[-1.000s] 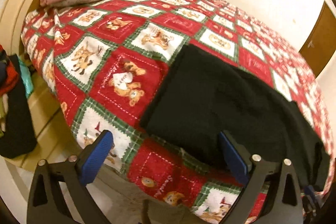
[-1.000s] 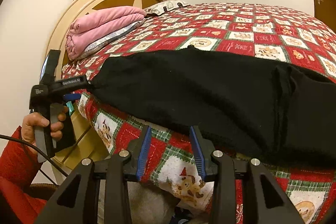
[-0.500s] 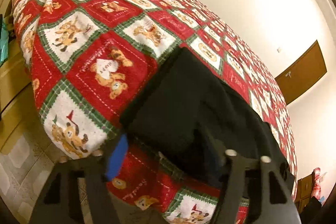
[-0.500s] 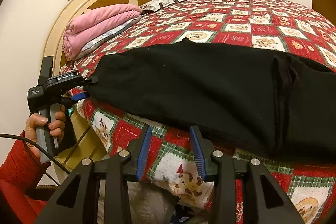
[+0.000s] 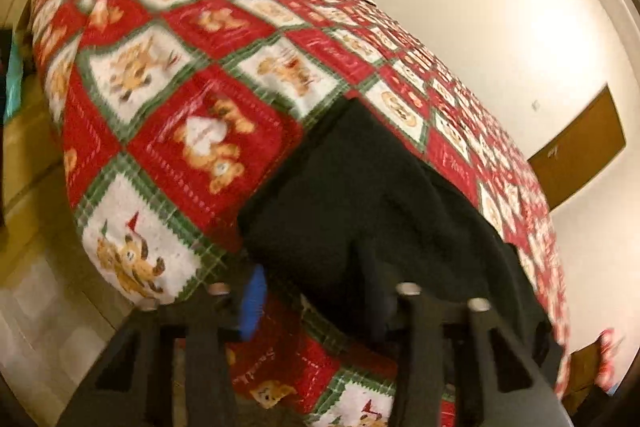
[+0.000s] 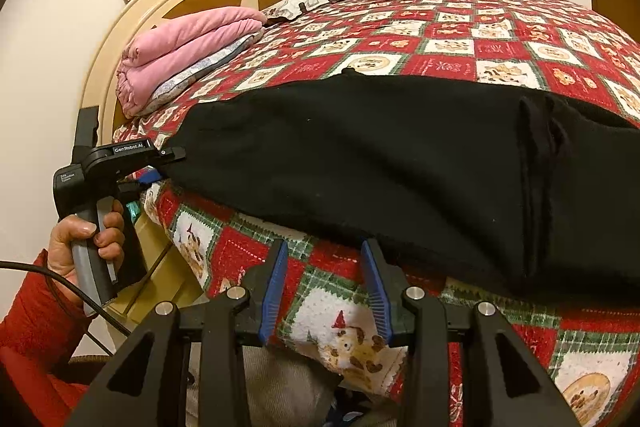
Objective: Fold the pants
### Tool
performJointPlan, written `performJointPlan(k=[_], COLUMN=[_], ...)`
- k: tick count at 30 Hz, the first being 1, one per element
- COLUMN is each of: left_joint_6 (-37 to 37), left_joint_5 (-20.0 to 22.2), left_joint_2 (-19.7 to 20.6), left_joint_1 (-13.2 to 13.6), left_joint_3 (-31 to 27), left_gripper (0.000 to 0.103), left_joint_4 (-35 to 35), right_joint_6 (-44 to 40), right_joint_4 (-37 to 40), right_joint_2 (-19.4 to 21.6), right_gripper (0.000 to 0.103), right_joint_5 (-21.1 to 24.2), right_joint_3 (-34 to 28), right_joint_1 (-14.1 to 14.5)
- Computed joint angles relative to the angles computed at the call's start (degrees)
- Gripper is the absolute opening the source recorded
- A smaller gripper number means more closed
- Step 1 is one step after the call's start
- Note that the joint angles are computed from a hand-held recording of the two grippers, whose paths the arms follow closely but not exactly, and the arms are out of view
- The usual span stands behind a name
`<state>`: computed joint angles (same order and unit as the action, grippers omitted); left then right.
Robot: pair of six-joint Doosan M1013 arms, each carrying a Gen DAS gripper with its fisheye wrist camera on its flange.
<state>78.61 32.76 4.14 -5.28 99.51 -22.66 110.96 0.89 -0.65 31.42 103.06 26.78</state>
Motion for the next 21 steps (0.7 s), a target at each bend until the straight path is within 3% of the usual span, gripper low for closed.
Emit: performJointPlan(k=[1,6,12,16,21], left_joint_6=[0.48,-3.34,5.5,19.21,41.95], left_joint_5=[-0.41,-0.71,-5.98,-7.94,-3.97], left_joint_2=[-0.09,-0.72,-3.16,-3.97,-3.13], left_joint_1=[-0.36,-2.31,-5.9,-9.22,-13.83], left_joint_3=[-0.06,-1.32,-1.76,-2.52,-4.4], left_gripper=[0.026,0.023,0.022,0.022,0.022], left_joint_4=[0.57,8.83,9.72,1.99,-14.4], right_joint_6=[0.41,8.2,23.41,31.45,35.15], right_joint_4=[-0.1,-4.66,-13.97,-17.62,-14.96], right_joint_2=[-0.07,-1.74,-5.86,-8.42,-12.01], right_gripper=[0.04,0.04,0.04,0.04,0.04], right_joint_5=[-0.11,-2.85,-6.83,-6.92,-9.33], right_joint_3=[0.07,1.5,4.1,5.82,9.17], right_joint_1=[-0.05,-0.92,-4.25,-7.5,-12.37])
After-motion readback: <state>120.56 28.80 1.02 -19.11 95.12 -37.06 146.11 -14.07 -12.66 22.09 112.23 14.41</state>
